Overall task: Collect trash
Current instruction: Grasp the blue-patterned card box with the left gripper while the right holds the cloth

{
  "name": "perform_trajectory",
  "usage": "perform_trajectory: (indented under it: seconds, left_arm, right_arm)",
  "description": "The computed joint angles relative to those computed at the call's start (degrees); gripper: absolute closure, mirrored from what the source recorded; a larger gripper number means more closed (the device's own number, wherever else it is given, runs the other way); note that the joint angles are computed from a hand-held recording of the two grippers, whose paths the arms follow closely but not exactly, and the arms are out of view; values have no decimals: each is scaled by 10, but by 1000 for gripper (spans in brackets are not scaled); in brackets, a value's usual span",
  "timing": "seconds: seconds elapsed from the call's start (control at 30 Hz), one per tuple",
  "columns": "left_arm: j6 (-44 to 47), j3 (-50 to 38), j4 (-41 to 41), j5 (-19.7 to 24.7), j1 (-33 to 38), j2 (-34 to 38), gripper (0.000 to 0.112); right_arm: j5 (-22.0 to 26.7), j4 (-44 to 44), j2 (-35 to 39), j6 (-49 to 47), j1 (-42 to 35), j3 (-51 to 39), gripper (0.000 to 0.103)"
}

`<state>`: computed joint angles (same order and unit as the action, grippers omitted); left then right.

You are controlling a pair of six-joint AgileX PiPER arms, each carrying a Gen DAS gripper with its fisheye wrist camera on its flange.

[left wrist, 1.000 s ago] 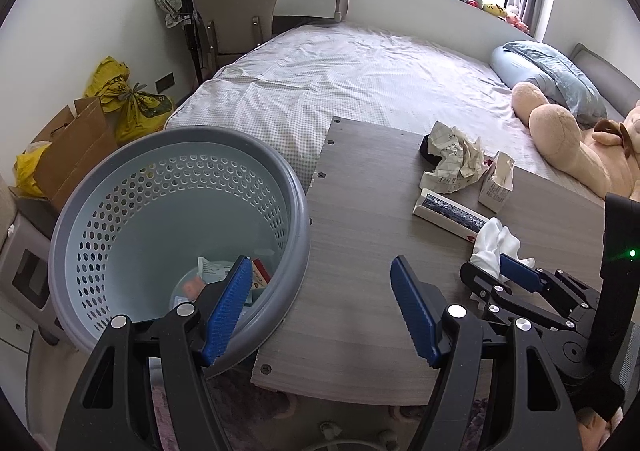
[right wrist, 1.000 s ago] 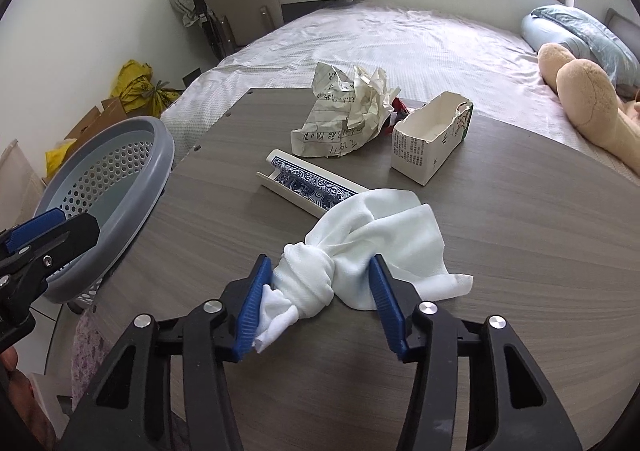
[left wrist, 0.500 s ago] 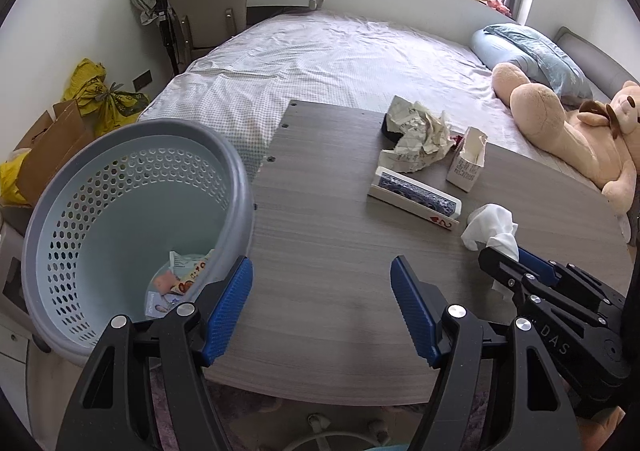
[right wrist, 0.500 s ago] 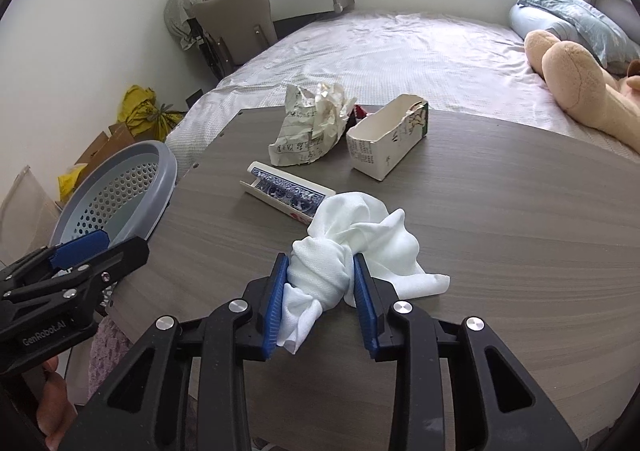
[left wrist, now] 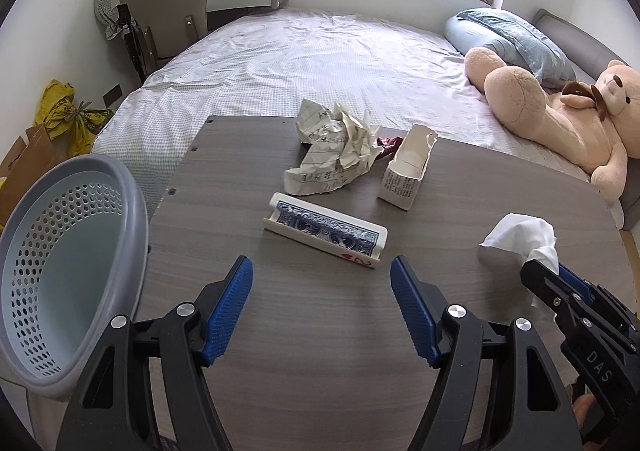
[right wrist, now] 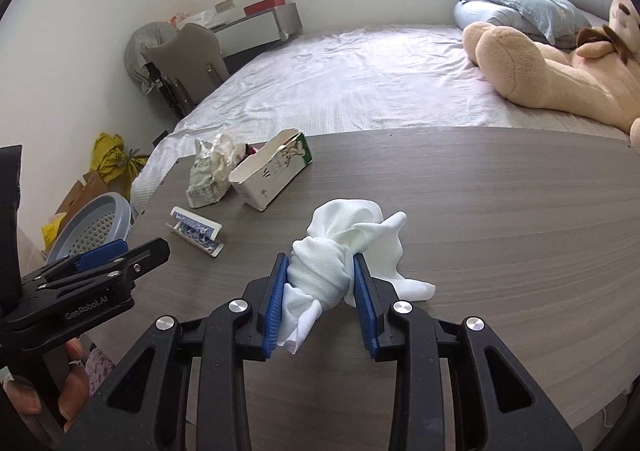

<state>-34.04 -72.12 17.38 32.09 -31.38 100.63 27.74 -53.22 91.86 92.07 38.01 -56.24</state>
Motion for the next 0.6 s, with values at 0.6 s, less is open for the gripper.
perform_trajectory:
  seconds: [0.6]
  left_arm:
    - [-62,-143,42,97,-20,128,44]
  right_arm:
    - [-90,-24,-42,48,-52,75,71]
